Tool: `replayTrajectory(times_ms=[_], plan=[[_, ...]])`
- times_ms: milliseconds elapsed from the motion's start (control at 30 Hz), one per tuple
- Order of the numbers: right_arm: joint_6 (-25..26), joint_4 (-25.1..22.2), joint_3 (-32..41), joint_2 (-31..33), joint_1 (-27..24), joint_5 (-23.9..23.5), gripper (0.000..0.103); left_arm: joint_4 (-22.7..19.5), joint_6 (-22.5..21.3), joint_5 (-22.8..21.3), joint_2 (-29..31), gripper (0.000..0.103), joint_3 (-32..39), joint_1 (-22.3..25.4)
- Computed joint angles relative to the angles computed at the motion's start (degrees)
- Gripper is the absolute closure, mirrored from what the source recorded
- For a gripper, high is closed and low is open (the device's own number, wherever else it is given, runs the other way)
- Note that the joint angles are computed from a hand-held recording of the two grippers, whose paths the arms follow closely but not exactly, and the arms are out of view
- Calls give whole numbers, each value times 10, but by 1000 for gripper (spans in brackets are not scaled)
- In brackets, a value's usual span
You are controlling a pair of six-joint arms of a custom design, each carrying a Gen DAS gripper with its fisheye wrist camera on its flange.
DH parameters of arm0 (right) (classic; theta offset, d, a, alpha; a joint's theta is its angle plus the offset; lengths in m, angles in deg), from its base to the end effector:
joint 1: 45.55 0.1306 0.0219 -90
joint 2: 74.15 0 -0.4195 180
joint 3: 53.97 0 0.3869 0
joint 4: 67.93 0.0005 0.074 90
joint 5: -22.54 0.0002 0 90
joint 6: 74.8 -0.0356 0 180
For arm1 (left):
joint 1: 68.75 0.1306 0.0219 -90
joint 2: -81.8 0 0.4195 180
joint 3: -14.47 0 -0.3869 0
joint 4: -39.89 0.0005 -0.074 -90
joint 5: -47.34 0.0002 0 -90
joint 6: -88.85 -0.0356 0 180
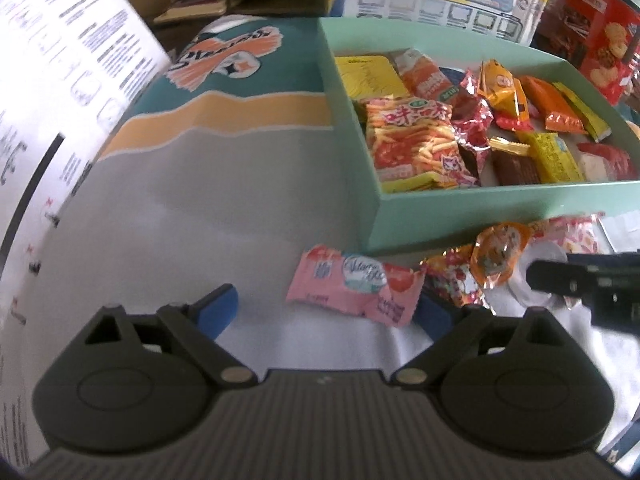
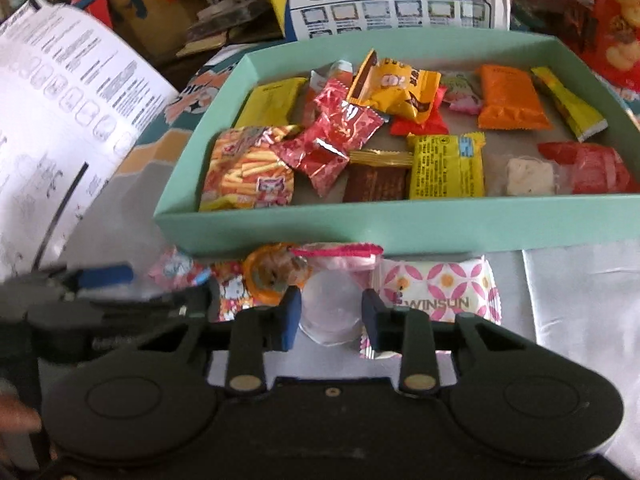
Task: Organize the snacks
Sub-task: 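Move both tools back over the candies beside the box, then grasp the pink vitamin candy with the left tool while the right tool grasps the green-faced candy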
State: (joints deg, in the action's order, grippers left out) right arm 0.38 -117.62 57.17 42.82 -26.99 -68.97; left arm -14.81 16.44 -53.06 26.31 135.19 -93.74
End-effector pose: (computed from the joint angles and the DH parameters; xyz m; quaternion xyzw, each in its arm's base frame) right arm 0.6245 0.2102 0.3747 -0.0351 0.9544 0.0972 0.2803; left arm 0.6392 -0.2914 0.3577 0.0373 0.9581 -0.0169 0.2836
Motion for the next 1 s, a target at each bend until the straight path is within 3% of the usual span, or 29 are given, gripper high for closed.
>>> replayTrajectory(times_ms=[33,67,100,167,467,633,667,700,733,867,1000], plan=[[-1,1,-5,-3,0,0,71,10,-11,-2,-1,22,-3,-2],[-4,3,-11,-7,0,-4,71,23,-28,3,-5,41,-9,-4],[-6,4,-18,-12,-1,-7,71,28,-40,10,-7,51,-10,-5],[-9,8,-33,-22,-3,-11,71,24,-46,20,-8,57,-8,-7],[-30,25,-83,-66,-17,-41,71,34,21,74,-56,66,-68,2],[-39,45,-98,-84,-20,-58,75,40,30,78,-77,66,-90,-3],[-39,49,-102,-88,-21,-60,79,40,31,77,-81,66,-92,-5],[-42,53,-104,-91,-20,-62,99,42,32,77,-84,66,-94,-7],[-42,54,-107,-94,-22,-66,102,43,32,77,-87,66,-95,-9],[-23,44,-110,-96,-21,-56,101,39,28,69,-91,66,-95,-15],[-25,41,-122,-100,-23,-56,83,29,40,70,-91,66,-99,-14]])
